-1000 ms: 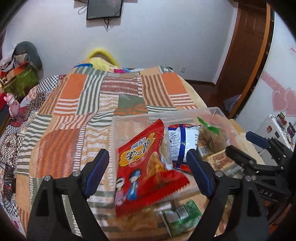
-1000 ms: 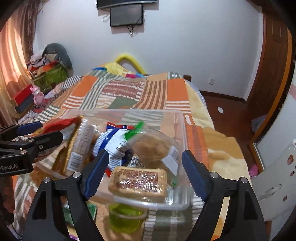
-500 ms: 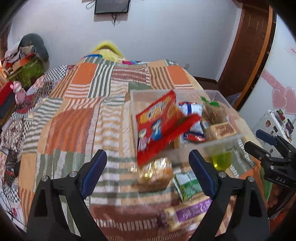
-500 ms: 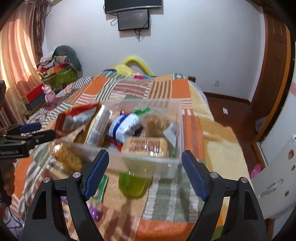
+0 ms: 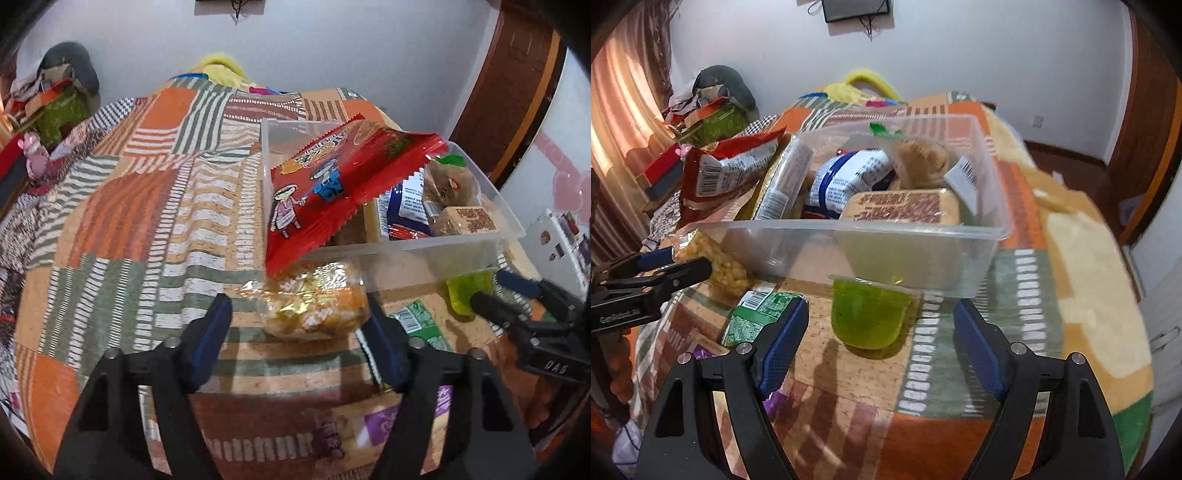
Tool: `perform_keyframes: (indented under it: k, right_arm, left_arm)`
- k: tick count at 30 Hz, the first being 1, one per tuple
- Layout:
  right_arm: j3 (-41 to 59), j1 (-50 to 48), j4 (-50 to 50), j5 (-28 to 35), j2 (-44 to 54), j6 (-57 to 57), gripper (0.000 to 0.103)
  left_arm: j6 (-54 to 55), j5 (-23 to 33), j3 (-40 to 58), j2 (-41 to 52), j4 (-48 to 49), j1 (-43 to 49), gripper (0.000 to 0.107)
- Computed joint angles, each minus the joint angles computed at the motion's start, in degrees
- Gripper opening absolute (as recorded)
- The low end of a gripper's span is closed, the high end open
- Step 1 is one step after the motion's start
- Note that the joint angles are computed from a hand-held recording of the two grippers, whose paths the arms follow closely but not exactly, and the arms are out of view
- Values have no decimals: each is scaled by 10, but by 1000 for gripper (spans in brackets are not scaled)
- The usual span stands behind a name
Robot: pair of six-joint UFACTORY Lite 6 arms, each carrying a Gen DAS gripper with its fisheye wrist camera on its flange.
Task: Organize snacks
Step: 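Grasp the gold-wrapped cake with the left gripper, then place the cake in the box with left while right carries the green jelly cup in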
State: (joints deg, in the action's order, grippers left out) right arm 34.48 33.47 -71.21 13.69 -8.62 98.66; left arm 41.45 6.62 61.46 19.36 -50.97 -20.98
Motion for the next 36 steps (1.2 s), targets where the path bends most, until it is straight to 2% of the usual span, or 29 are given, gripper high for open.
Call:
perform_keyframes:
  k: [2,4,6,8,10,12,14,18,23,25,29,32,36]
  right_arm:
    - [3,-12,-24,-23,14,29,76]
    - [5,-20,-29,-40,25,37,71]
    - [5,-31,-57,-59,36,71,70]
    - [1,-38,-100,-69,39,120,62]
    - [-1,-40,-103,-72,36,121,52]
    - [-10,-37,-81,-78,23,97,46]
    - [-12,-15,-24,-49,13,42,46]
    - [-18,18,12,-11,-5,8,46]
    - [-34,50,74,31,-60,-44,45]
    - [-37,53,89,44,-80,-61,45]
    - [-43,70,125,88,-139,-102,46]
    - [-44,64,134,105,-174,-118,46]
    - [-24,43,123,111,-174,-125,46]
  left_arm:
    - [48,-1,1,5,-52,0,60]
    - [90,1,2,8,-91,-2,48]
    - [113,-5,-3,4,-112,-7,47]
    - [103,-19,-12,-3,-98,-15,46]
    - [74,-27,-24,-15,-62,-21,45]
    - [50,-26,-38,-32,-34,-25,45]
    - [52,-19,-54,-54,-35,-24,45]
    - [-12,-15,-79,-99,29,-27,45]
    - [-30,12,-82,-137,39,-23,45]
    - [-66,17,-81,-152,71,-30,45]
    - [-141,23,-67,-170,135,-46,45]
    - [-146,29,-45,-169,131,-54,45]
    - [-147,44,5,-141,126,-63,45]
